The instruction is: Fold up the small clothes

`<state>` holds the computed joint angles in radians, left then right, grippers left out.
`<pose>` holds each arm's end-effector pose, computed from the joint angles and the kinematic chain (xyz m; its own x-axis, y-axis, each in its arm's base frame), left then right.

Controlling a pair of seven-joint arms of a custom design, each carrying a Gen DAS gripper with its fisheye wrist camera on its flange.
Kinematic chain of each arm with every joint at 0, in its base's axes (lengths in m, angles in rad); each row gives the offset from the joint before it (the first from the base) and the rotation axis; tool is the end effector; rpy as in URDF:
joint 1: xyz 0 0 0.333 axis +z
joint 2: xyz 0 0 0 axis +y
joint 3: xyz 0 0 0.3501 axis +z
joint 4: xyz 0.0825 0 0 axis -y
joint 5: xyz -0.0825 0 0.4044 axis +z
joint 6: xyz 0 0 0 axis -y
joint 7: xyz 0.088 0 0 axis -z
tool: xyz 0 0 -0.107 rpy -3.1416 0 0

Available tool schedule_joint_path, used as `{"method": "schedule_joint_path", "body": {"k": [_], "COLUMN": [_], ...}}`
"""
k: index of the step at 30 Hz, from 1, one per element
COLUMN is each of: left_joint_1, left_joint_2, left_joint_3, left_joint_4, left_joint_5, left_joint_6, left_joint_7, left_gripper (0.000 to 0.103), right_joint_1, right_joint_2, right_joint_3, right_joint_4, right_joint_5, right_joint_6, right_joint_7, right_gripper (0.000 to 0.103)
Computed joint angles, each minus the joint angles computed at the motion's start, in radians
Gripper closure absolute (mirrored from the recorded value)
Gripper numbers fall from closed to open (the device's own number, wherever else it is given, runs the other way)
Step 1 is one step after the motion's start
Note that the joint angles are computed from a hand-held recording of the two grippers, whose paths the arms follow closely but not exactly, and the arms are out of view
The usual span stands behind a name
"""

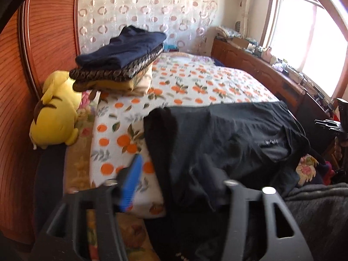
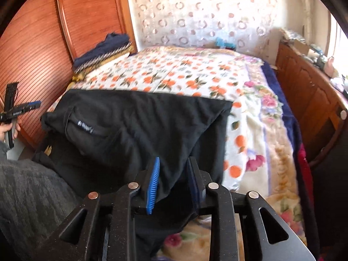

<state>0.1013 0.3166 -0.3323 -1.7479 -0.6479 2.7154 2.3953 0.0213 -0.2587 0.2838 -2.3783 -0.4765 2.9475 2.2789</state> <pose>0.7031 -0.1151 0.4914 -0.5191 -0.8454 0.1257 -0.6337 0.2820 -0.7203 0.4794 0.1927 0.5304 0.0715 -0.9962 -0.0493 -0.6592 -0.0101 -0.7519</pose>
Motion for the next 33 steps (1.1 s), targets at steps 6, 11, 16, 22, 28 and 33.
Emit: {"method": "schedule_joint_path", "body": {"k": [6, 11, 16, 22, 28, 33], "left_joint_1": [-0.054, -0.068, -0.098, -0.122, -0.118, -0.121], "left_joint_2": [0.083, 0.191, 0.283, 0.395, 0.465, 0.47], "left_joint_3": [0.012, -0.002, 0.01, 0.026, 0.016, 0.018], "left_joint_4": [0.103, 0.253, 0.377, 0.529, 0.619, 0.616], "left_joint_5": [0.119, 0.228, 0.346, 0.447, 0.466, 0.484], "left_joint_6": [0.031, -0.04, -0.063, -0.144, -0.209, -0.208], "left_joint_7": [-0.097, -0.193, -0.279, -0.382, -0.433, -0.441], "left_gripper": [0.024, 0.024, 0.024, 0.024, 0.024, 0.024], "right_joint_1": [-0.094, -0.17, -0.186, -0.125, -0.072, -0.033], "right_joint_2": [-0.01, 0.067, 0.188, 0.331, 0.42, 0.47], "right_joint_3": [0.062, 0.099, 0.093, 0.025, -0.027, -0.074], "right_joint_4": [0.016, 0.1, 0.224, 0.333, 0.409, 0.461], "right_joint_5": [-0.124, -0.31, -0.519, -0.514, -0.356, -0.258], "right_joint_6": [0.02, 0.028, 0.01, -0.052, -0.118, -0.147], "right_joint_7": [0.121, 0.293, 0.475, 0.475, 0.34, 0.268], "right_gripper": [0.052, 0.038, 0.03, 0.027, 0.027, 0.027]}}
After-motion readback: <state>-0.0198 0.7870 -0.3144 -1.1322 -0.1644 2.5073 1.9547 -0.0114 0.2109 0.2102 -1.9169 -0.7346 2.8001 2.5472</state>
